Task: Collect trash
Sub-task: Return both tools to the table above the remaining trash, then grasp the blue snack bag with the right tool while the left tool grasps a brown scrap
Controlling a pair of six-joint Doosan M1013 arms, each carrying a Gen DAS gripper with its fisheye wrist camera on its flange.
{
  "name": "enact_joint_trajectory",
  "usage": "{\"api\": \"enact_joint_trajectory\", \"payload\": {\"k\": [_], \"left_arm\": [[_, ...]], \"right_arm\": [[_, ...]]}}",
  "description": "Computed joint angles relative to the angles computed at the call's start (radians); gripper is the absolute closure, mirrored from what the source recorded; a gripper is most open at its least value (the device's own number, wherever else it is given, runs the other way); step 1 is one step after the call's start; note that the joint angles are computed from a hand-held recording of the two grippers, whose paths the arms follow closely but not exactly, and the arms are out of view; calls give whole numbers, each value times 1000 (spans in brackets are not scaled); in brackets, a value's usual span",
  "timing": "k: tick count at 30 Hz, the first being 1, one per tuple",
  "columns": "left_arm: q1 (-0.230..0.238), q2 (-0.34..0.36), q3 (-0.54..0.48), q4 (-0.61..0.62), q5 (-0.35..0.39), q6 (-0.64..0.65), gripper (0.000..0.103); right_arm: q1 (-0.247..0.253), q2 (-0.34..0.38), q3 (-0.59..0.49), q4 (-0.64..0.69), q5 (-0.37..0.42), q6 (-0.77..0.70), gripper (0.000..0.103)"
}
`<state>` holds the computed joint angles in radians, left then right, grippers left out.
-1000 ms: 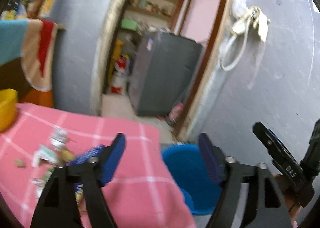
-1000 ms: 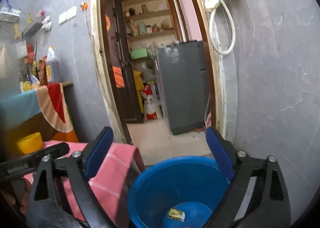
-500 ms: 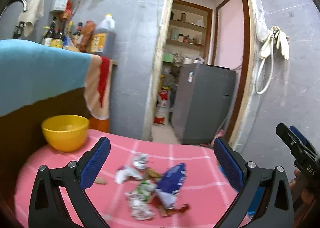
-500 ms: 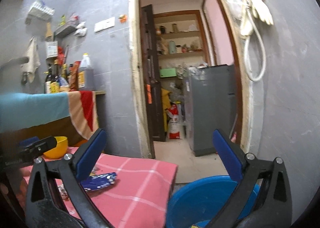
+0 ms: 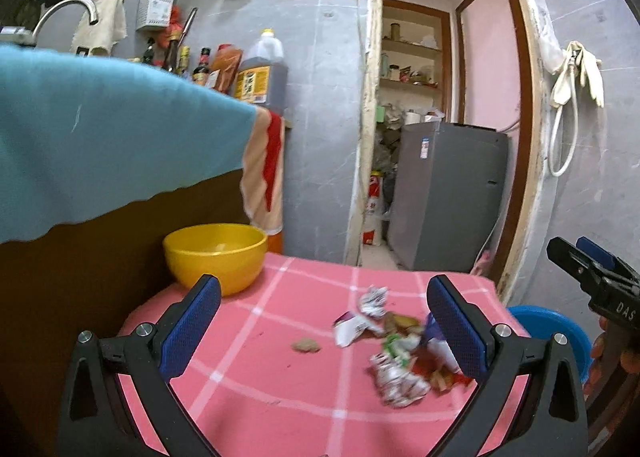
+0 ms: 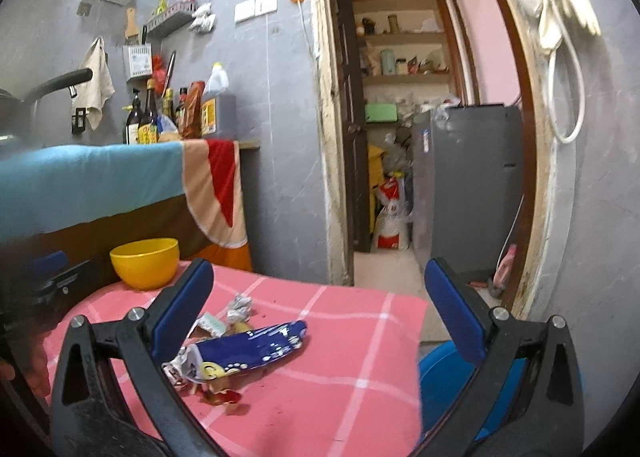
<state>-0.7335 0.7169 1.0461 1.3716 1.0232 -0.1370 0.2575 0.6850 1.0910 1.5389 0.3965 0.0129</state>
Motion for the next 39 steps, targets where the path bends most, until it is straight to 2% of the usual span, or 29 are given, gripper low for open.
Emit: {"api": "enact_joint_trajectory", "payload": {"k": [7, 12, 16, 21, 26, 31, 39], "left_arm": [[13, -15, 37, -71, -12, 40, 2], [37, -11, 18, -210, -35, 116, 2], [61, -6, -2, -333, -52, 158, 3], [86, 3, -30, -447, -62, 225, 9], [110, 15, -56, -581, -93, 333, 29], [127, 28, -79, -679, -118, 427, 39], [143, 72, -166, -775, -79, 573, 53]], "right_arm": [[21, 40, -85, -442, 25, 429, 0], [32, 92, -195, -755, 132, 759, 0], [41, 138, -284, -900, 233, 922, 0], [56, 191, -388, -1005, 341, 1022, 0], [72, 235, -475, -1094, 439, 1067, 0], [80, 257, -514, -1166, 515, 1074, 3], [61, 255, -508, -1130, 555, 1058, 9]]}}
